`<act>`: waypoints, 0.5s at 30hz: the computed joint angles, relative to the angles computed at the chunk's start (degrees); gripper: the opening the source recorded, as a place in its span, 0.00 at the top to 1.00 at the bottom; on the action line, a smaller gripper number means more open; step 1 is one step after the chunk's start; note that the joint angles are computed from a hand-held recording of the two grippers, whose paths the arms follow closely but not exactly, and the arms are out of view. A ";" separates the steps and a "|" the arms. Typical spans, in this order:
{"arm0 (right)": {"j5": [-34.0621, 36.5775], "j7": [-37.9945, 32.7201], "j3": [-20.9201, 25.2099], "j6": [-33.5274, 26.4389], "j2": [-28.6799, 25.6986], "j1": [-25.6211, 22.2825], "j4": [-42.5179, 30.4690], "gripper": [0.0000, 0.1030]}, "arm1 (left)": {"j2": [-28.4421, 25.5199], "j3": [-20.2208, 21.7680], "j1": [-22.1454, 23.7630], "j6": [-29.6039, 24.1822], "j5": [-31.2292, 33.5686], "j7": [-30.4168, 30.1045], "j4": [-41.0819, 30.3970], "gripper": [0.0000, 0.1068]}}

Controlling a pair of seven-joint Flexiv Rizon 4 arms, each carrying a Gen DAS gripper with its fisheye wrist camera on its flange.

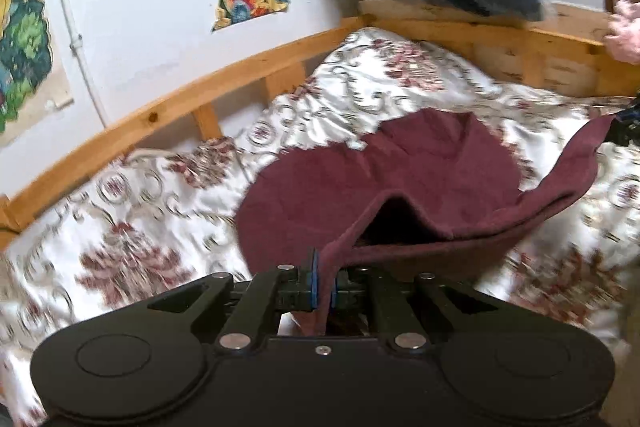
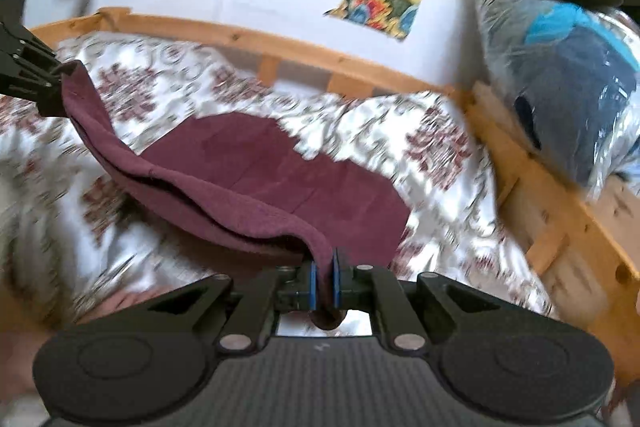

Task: Fold small clothes
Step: 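Grasp the shirt hem with both grippers and lift it toward the collar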

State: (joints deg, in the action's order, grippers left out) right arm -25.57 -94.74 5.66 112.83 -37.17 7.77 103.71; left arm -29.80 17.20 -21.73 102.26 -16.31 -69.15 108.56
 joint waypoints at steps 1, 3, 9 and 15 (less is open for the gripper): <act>1.88 -0.46 -2.39 0.56 -1.30 2.44 -2.13 0.91 | -1.93 3.61 -2.60 -1.72 -1.19 0.01 -2.82 0.94; 4.76 -0.91 -5.49 1.01 -4.06 5.58 -6.50 0.91 | -5.32 7.55 -4.30 -5.27 -1.86 -0.98 -8.42 0.94; 8.31 2.72 -8.42 -2.83 -14.62 8.26 -24.02 0.91 | -14.40 9.74 -0.43 -17.39 -1.83 -5.85 -26.02 0.94; 7.09 6.64 -9.02 -11.16 -27.90 8.64 -45.60 0.91 | -26.54 13.92 3.35 -33.74 0.14 -12.64 -47.76 0.93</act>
State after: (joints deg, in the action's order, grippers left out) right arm -18.48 -88.11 -3.36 101.67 -65.07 16.41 58.11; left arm -56.34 31.12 -18.38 68.52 -16.17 -81.80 60.79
